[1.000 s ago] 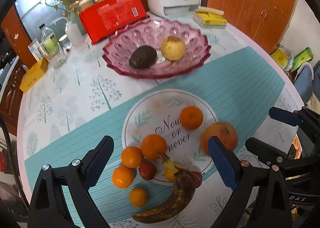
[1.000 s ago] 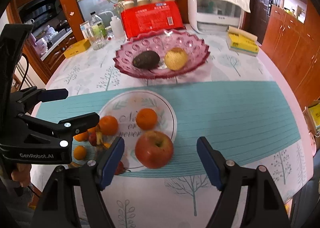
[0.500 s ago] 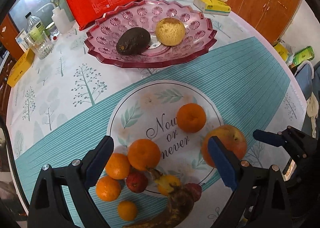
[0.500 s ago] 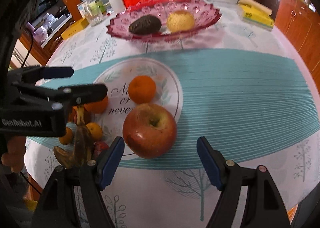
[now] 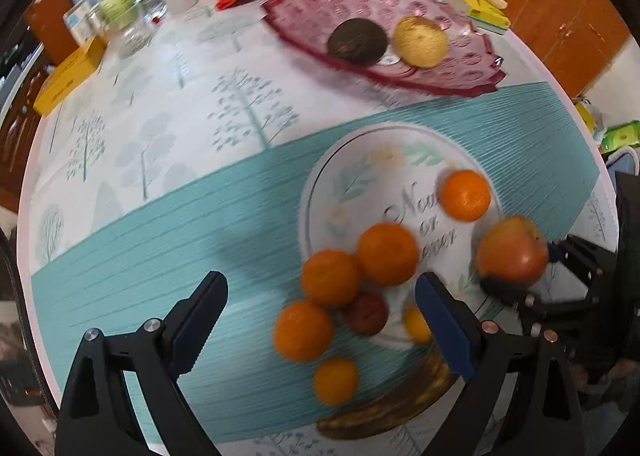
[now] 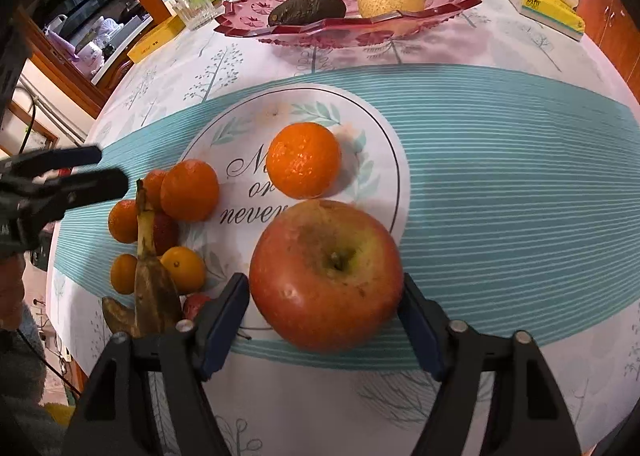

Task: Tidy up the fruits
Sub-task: 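Grasp the brown banana with the left tool while the right tool grasps the red apple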

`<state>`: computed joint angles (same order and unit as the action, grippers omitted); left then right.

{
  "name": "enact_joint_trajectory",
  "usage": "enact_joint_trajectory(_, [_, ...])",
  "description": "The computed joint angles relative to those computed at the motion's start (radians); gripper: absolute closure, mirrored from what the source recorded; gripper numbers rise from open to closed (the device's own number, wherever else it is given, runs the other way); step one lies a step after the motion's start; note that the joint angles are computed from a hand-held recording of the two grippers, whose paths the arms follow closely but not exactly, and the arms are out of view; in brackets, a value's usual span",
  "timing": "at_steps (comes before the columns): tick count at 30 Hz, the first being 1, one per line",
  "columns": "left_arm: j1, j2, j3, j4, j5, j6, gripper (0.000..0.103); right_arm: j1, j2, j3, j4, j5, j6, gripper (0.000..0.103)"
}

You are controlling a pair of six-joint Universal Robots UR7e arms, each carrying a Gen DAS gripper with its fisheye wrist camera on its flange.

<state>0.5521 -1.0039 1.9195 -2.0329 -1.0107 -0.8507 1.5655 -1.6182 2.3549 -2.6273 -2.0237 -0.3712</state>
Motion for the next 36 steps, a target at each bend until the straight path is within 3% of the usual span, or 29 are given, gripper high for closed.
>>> enact_joint_trajectory(9, [-0.060,-0.051,0.076,0.007,-0.072,0.031,0.010,0.006,0.023,-0.017,-0.011,-0.007,0.022,0.035])
enact_joint_trajectory(14, [-0.110,-0.012,0.092,-0.029,-0.112,0.118,0.015,0.019,0.033,-0.016,-0.020,-0.029,0.042,0.035])
enact_joint_trajectory(20, [-0.118,0.030,0.103,-0.106,-0.179,0.171,0.021,0.030,0.024,-0.003,-0.013,-0.039,0.059,0.035])
enact_joint_trajectory(30, [-0.110,0.094,0.098,-0.149,-0.238,0.219,0.050,0.043,-0.020,0.029,-0.022,-0.057,0.084,0.035])
enact_joint_trajectory(36, [-0.123,0.109,0.097,-0.140,-0.212,0.211,0.064,0.045,-0.048,0.042,-0.024,-0.062,0.093,0.035])
